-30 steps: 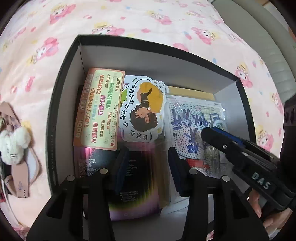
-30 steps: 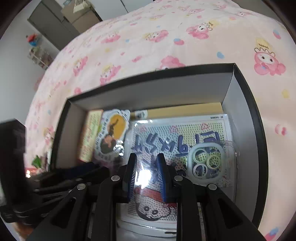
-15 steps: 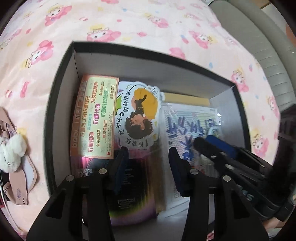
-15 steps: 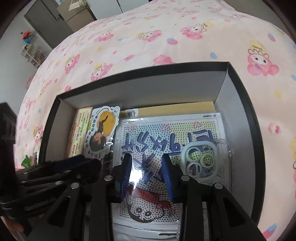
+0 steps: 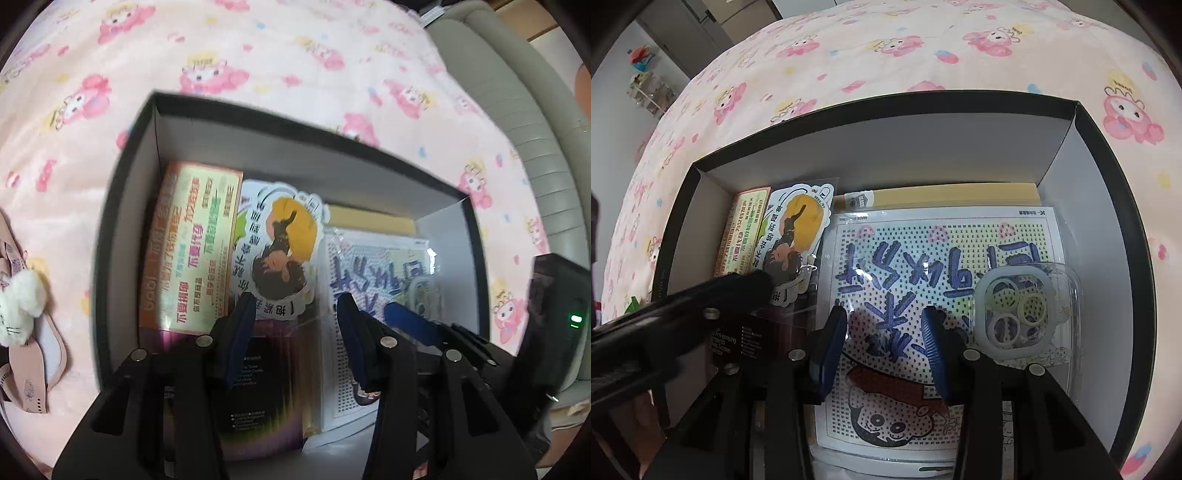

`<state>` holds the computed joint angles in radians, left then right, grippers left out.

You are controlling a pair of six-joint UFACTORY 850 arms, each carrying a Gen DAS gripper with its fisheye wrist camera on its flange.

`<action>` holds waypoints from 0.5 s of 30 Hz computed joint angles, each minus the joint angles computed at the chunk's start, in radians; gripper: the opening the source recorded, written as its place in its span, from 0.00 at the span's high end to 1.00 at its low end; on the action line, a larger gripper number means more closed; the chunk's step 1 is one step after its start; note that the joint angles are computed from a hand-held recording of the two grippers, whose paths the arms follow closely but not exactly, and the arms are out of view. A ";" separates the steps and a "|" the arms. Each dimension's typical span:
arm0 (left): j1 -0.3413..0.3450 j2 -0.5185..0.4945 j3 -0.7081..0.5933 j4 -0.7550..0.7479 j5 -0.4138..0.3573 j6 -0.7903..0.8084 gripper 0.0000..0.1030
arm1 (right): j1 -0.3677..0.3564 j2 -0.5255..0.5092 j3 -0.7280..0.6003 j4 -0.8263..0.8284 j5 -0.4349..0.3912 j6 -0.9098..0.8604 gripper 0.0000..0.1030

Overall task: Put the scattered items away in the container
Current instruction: 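Open both tools and press the sticker card upright against the box wall, then lift both tools out of the black box and reach toward the scattered items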

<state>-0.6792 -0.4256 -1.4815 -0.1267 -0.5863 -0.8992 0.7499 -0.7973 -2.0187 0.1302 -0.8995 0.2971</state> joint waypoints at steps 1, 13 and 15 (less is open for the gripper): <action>0.000 -0.011 -0.011 -0.001 -0.011 0.007 0.55 | 0.001 -0.002 -0.002 0.004 -0.001 -0.006 0.61; -0.069 0.058 0.011 0.338 -0.006 -0.253 0.49 | -0.006 0.108 0.130 0.012 0.127 0.033 0.60; -0.098 0.094 0.027 0.442 -0.027 -0.330 0.49 | -0.005 0.158 0.190 0.016 0.172 0.038 0.60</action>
<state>-0.7775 -0.3315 -1.4546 0.3148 -0.6128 -1.2291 0.7447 -0.6393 -1.8291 0.1463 -0.7272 0.3355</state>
